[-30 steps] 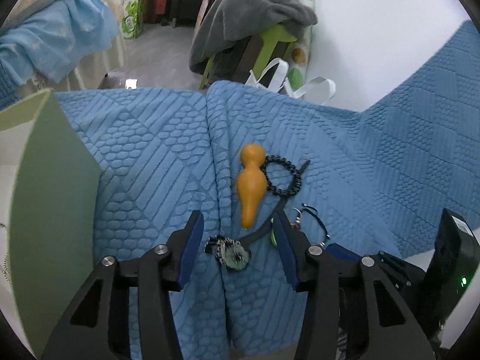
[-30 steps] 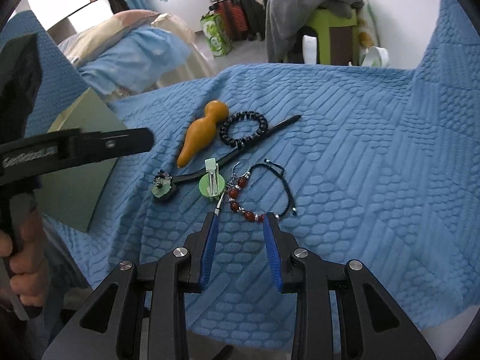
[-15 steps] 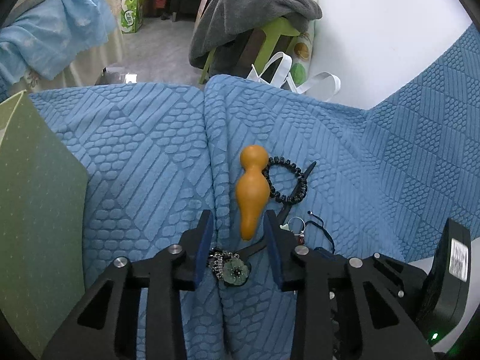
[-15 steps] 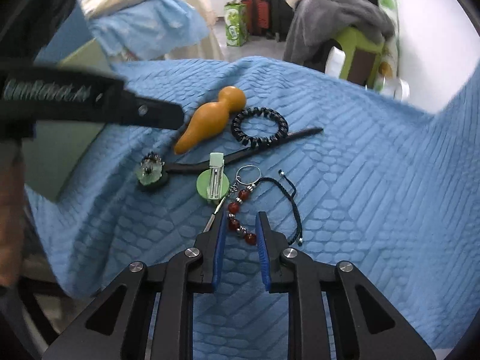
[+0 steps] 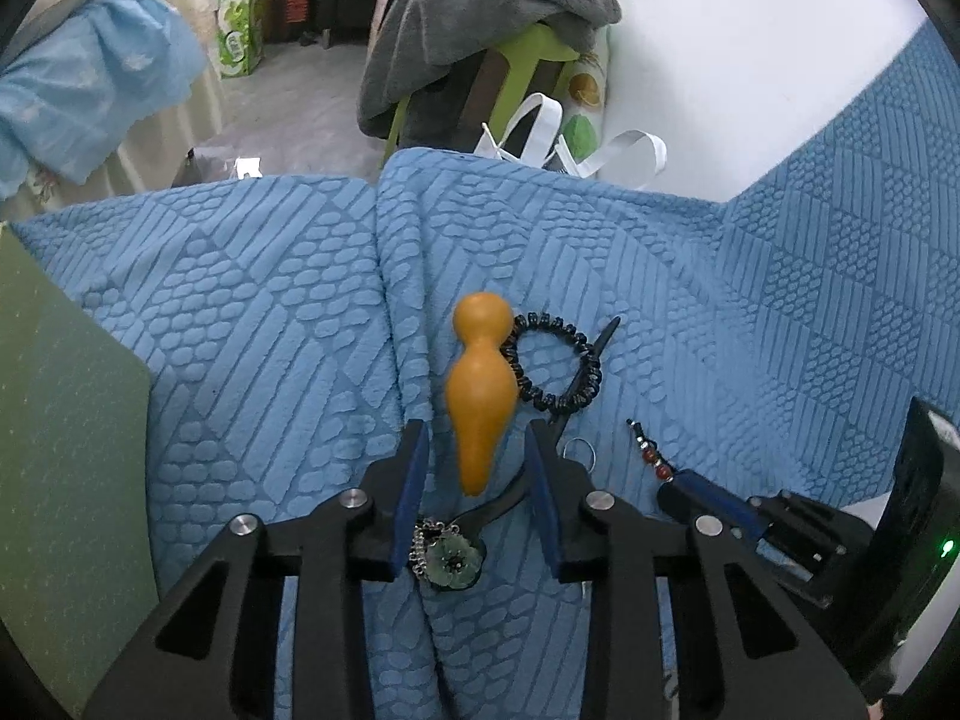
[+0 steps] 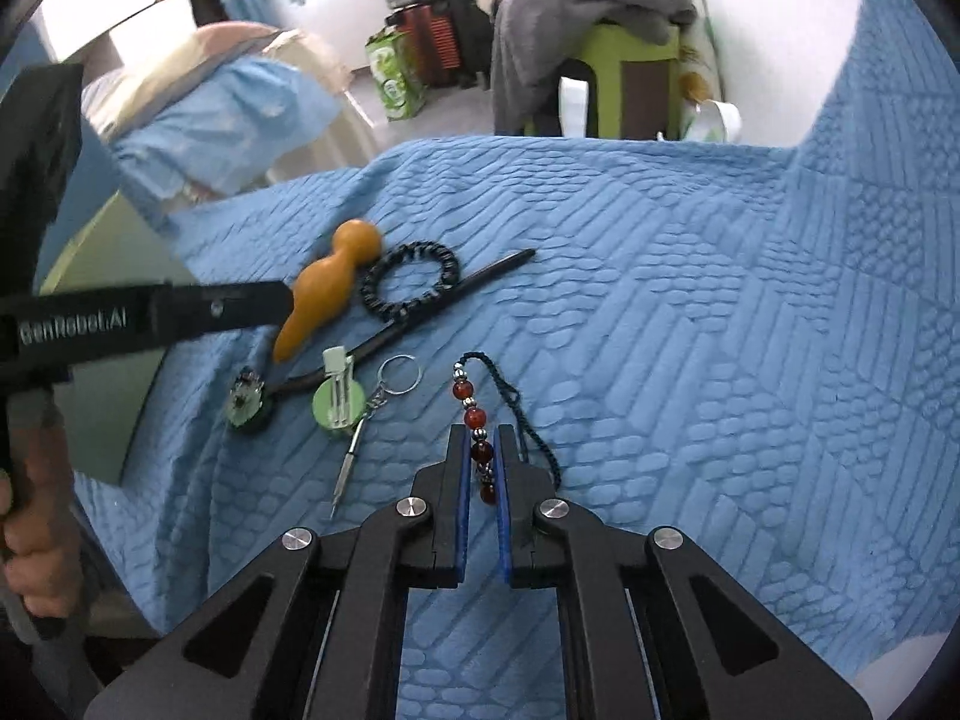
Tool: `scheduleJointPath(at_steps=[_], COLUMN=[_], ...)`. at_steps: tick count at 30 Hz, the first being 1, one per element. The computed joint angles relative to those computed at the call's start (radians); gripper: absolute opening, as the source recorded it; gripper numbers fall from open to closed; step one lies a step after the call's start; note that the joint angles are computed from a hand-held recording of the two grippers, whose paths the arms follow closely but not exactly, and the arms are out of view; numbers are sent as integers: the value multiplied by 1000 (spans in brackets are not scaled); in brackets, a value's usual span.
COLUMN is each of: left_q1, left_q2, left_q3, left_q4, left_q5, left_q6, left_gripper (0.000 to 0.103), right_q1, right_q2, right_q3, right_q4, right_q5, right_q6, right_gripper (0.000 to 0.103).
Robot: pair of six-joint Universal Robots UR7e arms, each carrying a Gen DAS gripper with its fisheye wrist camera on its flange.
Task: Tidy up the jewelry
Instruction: 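Grasp the orange gourd pendant with the left gripper while the right gripper grasps the red bead bracelet, then lift the orange pendant and red bead bracelet and carry both toward the box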
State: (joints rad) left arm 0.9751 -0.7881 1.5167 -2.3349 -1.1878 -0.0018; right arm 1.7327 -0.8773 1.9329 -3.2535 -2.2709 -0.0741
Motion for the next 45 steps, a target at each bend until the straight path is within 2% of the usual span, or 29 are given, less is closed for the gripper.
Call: scheduleJointPath(at_steps=[16,24,25,26,27,30,33,35,36,42,45], left_q1=[-11,-20,-19,-21,-21,-21,-19,-17,-17,-18,-18], left_q2=[71,87,88,91,90,80,66,55,51,25,14], left_q3=[-48,-29,-28,-28,-24,-9,4,13,14,33,46], left_q4=[24,-53,-61,-67,-74,-82,-88,-95,-98,-121,-125], left_q5=[63,94,92,94,95,94,90,83,79,62,61], left_q6=[56,86,87,87,90,84,77,72,68,53,50], left_gripper=[34,30,30,30,30,30,30,30,30,30,30], right_q1=[-2,-12,-15,-20,-23,-24,-23,-16,-14,0,15], right_q2=[-48,-32,-35,-39,-41,-37,-22,-4,0,43,77], right_q3=[52,10,12,15,19,15,-3,-21,-23,-52,-66], right_q4=[-56,34,33,28,18,7,26,42,41,33,3], right_q5=[43,16,24,38,47,46,43,10,0,-80,-132], right_q6=[34,71,78,88,88,86,78,64,57,7,-51], right_gripper=[5,6,10,21,26,35,37,48,50,51,45])
